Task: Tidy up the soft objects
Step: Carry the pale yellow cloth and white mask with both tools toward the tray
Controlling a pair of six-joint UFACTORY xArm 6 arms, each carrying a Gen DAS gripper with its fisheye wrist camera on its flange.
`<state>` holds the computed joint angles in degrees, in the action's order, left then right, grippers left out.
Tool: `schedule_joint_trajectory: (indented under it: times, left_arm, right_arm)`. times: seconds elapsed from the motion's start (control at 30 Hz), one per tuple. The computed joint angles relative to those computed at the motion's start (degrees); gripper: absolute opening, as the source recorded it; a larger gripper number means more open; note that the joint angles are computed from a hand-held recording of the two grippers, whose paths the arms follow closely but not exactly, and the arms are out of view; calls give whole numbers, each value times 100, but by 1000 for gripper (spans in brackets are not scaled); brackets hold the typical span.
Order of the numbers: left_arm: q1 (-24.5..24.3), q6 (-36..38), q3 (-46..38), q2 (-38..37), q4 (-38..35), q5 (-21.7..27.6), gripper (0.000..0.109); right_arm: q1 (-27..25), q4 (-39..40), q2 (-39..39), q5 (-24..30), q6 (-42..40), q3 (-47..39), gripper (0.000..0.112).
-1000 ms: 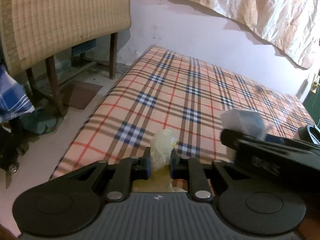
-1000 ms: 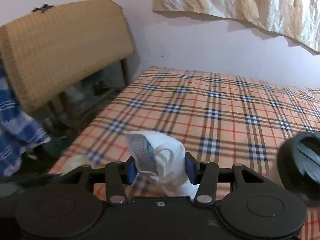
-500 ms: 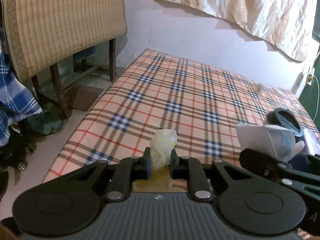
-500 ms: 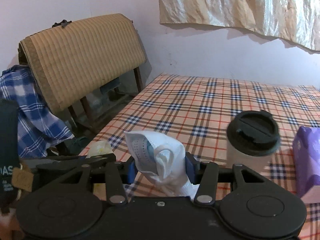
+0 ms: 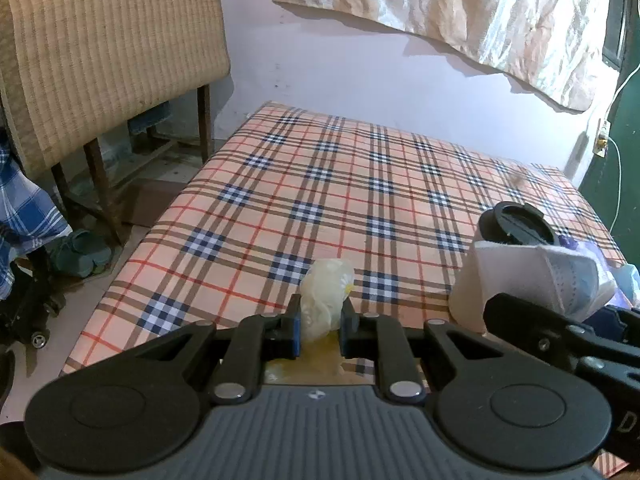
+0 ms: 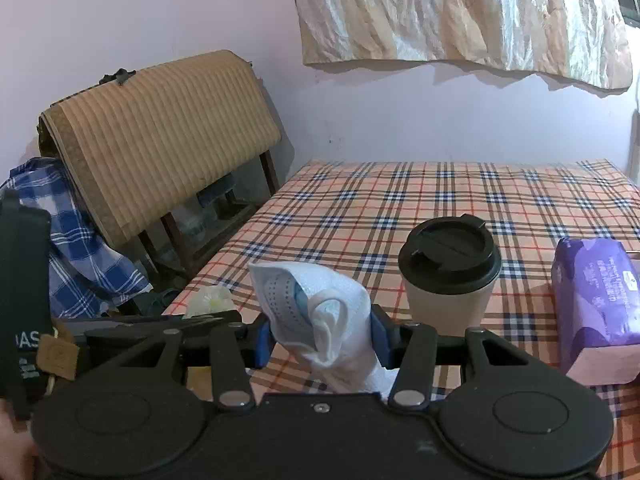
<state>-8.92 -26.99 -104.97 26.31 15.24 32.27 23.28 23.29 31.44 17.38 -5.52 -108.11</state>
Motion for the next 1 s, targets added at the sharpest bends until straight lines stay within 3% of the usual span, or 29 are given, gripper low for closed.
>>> schedule_joint_trajectory:
  times: [0.5, 1.0]
  left_arm:
    - [-204, 111, -103, -25, -85, -71, 19]
    - [-367, 407, -334, 110, -341, -48, 19]
  right_arm:
    - [-129, 522, -432, -287, -447, 467, 58]
    - [-289, 380, -725, -532, -296, 878, 58]
